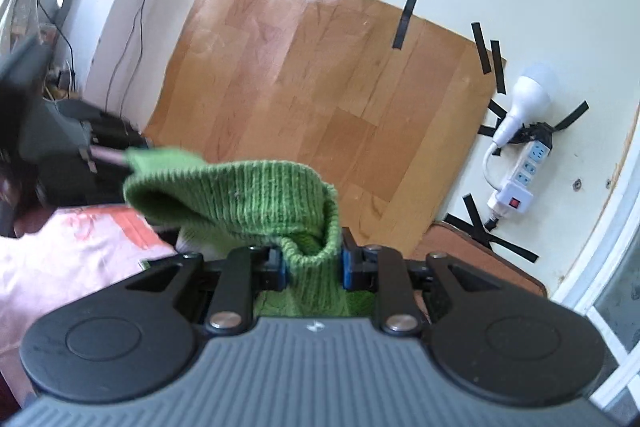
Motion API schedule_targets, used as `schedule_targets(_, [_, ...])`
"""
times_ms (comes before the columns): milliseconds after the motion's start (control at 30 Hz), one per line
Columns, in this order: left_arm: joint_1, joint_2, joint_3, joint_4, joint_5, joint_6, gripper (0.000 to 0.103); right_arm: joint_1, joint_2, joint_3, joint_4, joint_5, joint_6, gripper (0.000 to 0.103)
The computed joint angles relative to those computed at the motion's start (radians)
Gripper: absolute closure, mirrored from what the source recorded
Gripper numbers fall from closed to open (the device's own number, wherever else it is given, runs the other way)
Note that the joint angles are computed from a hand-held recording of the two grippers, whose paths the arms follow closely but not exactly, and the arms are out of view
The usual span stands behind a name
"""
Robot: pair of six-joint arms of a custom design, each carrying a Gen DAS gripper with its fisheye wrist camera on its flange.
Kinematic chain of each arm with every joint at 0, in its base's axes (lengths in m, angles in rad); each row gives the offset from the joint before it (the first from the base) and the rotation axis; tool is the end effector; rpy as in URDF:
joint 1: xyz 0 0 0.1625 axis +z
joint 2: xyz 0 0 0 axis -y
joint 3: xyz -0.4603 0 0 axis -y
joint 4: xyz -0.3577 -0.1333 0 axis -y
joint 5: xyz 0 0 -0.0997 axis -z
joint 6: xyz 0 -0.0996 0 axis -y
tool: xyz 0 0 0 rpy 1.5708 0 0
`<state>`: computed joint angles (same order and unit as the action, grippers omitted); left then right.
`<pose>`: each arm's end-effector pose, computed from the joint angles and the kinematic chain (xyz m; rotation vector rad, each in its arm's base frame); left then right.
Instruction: Fold small clothes
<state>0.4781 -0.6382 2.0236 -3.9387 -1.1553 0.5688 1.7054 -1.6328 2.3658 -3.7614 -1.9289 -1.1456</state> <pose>-0.4234 -0.4148 0.1175 1.7340 1.9832 -1.4956 0.1433 -0.3250 0.4711 0.8552 -1.6430 1.2680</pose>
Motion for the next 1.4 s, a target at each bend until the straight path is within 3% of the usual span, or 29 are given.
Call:
schedule_targets(133, [-0.063, -0.07, 0.04, -0.132, 0.053, 0.081, 0.093, 0.049, 0.044, 0.008, -0.113, 0.052, -0.049, 0.076])
schedule_targets(300, [-0.175, -0.133, 0.028, -0.308, 0.127, 0.256, 0.093, 0.166, 0.056, -0.027, -0.218, 0.135, -0.09, 0.076])
schedule_targets(467, [-0.262, -0.174, -0.025, -0.363, 0.171, 0.418, 0.093, 0.297, 0.082, -0.078, -0.31, 0.128, -0.176, 0.076])
schedule_targets(667, [-0.277, -0.184, -0.095, -0.338, 0.208, 0.504, 0.092, 0.359, 0.085, -0.175, -0.221, 0.119, -0.197, 0.076])
schedule_targets(800, [-0.205, -0.155, -0.135, -0.236, 0.273, 0.437, 0.091, 0.291, 0.111, -0.219, -0.109, 0.139, -0.111, 0.076])
schedule_targets(933, [-0.079, -0.076, -0.189, -0.07, 0.388, 0.3, 0.091, 0.163, 0.205, -0.301, 0.04, 0.168, 0.055, 0.076])
schedule_targets(967, [-0.041, -0.054, -0.21, 0.011, 0.417, 0.244, 0.091, 0.122, 0.235, -0.336, 0.115, 0.181, 0.126, 0.071])
schedule_targets(1067, [0.111, 0.038, -0.316, 0.325, 0.46, 0.001, 0.092, -0.008, 0.342, -0.458, 0.391, 0.212, 0.386, 0.039])
schedule_targets(1167, [0.254, 0.139, -0.444, 0.639, 0.501, -0.21, 0.093, -0.103, 0.4, -0.51, 0.546, 0.176, 0.564, 0.041])
schedule_targets(1233, [0.313, 0.171, -0.495, 0.787, 0.502, -0.314, 0.095, -0.17, 0.379, -0.46, 0.51, 0.208, 0.589, 0.039])
schedule_targets(1300, [0.343, 0.187, -0.519, 0.789, 0.482, -0.318, 0.095, -0.215, 0.349, -0.408, 0.47, 0.198, 0.58, 0.039])
schedule_targets(1400, [0.37, 0.179, -0.533, 0.804, 0.414, -0.342, 0.095, -0.243, 0.329, -0.394, 0.517, 0.155, 0.593, 0.037])
